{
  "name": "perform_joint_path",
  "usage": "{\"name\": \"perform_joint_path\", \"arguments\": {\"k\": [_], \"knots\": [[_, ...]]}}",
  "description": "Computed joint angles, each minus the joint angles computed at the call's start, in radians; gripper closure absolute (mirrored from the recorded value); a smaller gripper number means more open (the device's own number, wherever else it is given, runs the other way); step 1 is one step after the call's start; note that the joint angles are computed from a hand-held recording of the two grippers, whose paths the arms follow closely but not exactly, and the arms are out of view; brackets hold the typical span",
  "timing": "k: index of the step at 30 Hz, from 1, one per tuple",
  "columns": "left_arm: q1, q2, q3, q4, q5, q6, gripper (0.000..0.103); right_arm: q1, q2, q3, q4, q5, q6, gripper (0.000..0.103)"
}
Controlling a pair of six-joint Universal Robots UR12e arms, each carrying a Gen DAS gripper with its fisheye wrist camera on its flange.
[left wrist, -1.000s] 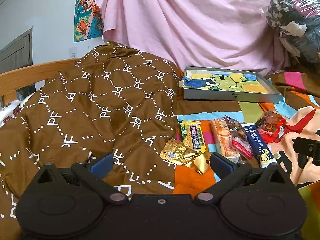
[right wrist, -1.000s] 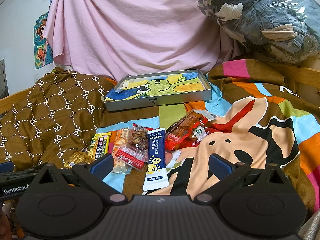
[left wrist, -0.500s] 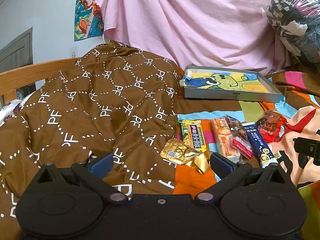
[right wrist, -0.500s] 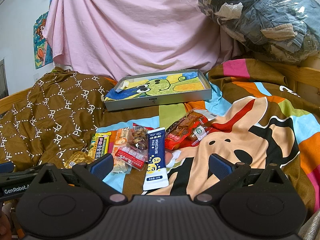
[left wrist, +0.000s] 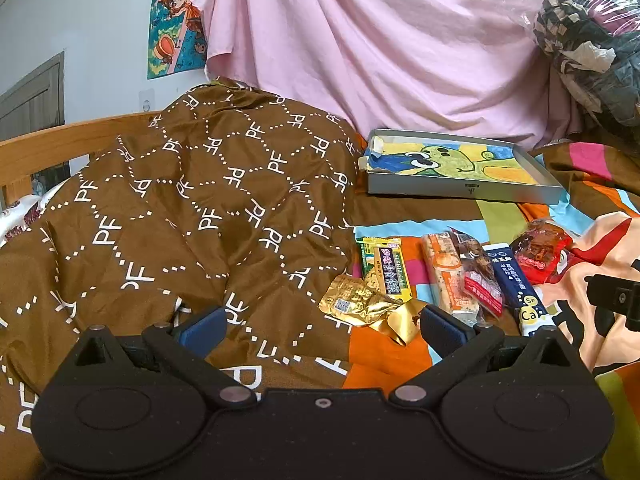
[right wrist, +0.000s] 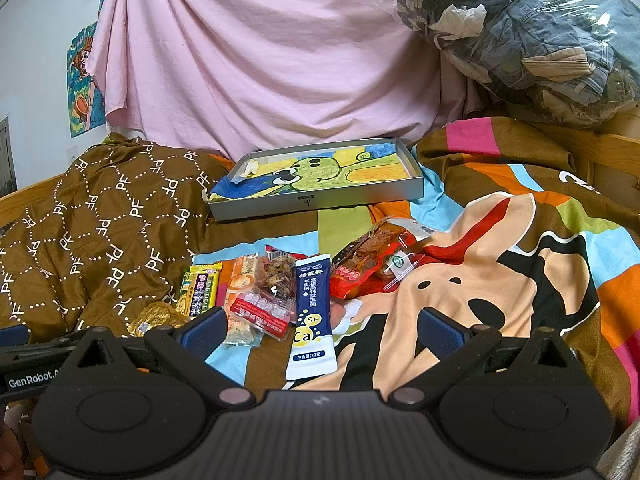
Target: Organize snacks
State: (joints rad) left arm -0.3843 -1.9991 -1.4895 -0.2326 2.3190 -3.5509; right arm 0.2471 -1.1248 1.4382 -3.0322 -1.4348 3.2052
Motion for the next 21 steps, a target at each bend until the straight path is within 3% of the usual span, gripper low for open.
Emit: {"name": "perform_joint_path", "arguments": {"k": [11, 21], "knots": [[0.001, 0.002, 0.001, -0.012, -0.007, -0.007, 0.001, -0.001, 0.0, -0.001, 0.007, 0.002, -0.001, 0.0], [0.004, 0.005, 0.007, -0.049, -0.024, -0.021, 0.001, 0.003, 0.004, -0.018, 0.068, -0.012, -0.009, 0.0]]}}
